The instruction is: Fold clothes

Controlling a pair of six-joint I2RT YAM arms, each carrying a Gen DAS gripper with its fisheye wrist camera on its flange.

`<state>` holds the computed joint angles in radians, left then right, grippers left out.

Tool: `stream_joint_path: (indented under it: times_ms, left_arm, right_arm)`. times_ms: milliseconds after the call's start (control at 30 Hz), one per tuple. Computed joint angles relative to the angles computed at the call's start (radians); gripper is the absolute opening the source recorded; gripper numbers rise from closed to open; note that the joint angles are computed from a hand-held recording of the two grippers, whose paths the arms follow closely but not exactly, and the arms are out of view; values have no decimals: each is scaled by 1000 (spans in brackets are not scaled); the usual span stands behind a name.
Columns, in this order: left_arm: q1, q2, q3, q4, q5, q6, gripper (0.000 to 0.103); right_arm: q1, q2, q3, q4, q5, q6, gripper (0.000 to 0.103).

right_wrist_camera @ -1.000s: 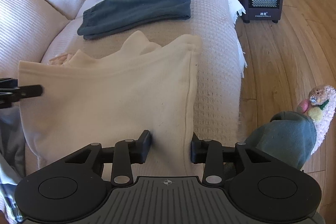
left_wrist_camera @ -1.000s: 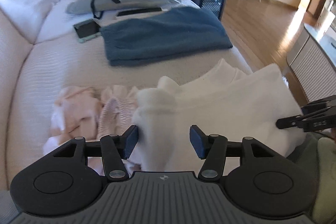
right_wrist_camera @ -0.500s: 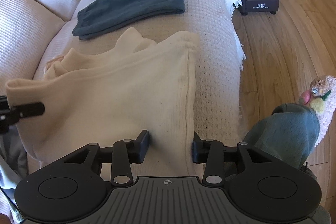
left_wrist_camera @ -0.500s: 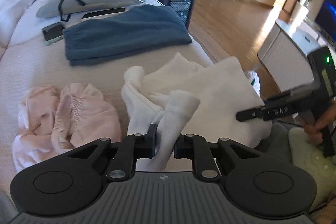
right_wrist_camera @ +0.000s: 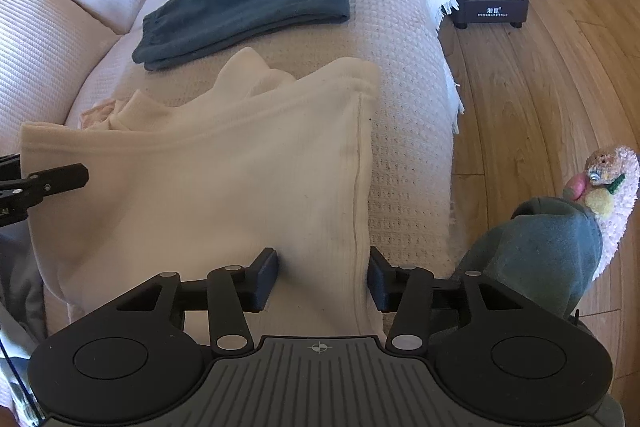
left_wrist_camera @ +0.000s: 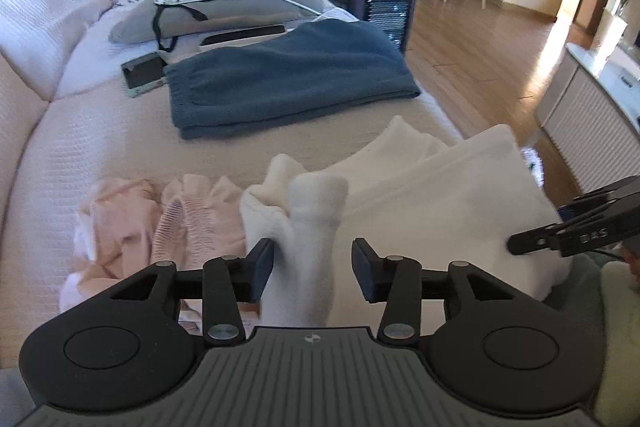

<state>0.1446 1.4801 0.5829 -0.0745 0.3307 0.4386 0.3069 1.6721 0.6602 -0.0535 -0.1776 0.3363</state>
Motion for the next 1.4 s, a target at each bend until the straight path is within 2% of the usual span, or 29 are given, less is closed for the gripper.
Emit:
stream_joint_path:
  times_ms: [100, 133, 167, 233, 500, 600, 633, 733, 833, 900, 967, 1033, 1200, 1300, 1400]
  left_arm:
    - [30, -47, -5, -27, 26, 7, 50]
    - [43, -62, -6, -34, 40, 10, 59]
    - [52, -64, -4, -34, 47, 16, 63]
    - [57, -37, 10, -31, 48, 18, 63]
    - [-12, 154, 49, 96, -12, -29, 51]
    - [-14, 192, 51, 130, -7, -42, 32]
    - [-10, 201, 54, 131, 0, -41, 23]
    - [1, 212, 71, 106, 23, -44, 18]
    - [25, 175, 86, 38, 49, -37, 16]
    - [39, 141, 96, -14, 61, -28, 16]
    - [57, 102, 109, -74, 78, -35, 16]
    - [71, 67, 128, -133, 100, -54, 16]
    - [55, -3, 188, -188, 113, -70, 16]
    - [35, 13, 271, -178, 109, -85, 16]
    - [10, 67, 380, -141, 81, -105, 16]
  right_arm:
    - [-2, 5, 3, -2, -3, 3, 50]
    - [-4, 8, 5, -3, -6, 3, 50]
    - [-5, 12, 7, -4, -9, 3, 50]
    - [-9, 21, 12, -6, -17, 1, 50]
    - [-15, 23, 12, -6, -23, 1, 52]
    - [-22, 32, 21, -14, -33, 3, 54]
    - [-27, 39, 26, -15, -43, 1, 55]
    - [-32, 58, 38, -15, -65, -3, 54]
    - [-25, 50, 42, -18, -65, -20, 44]
    - [-12, 23, 40, -36, -40, -37, 31]
    - [-4, -29, 32, -56, -18, -49, 27]
    - [14, -84, 32, -84, 10, -74, 27]
    - [29, -193, 73, -144, 54, -131, 26]
    - [15, -206, 133, -152, 79, -176, 26]
    - [-7, -160, 209, -104, 93, -225, 26]
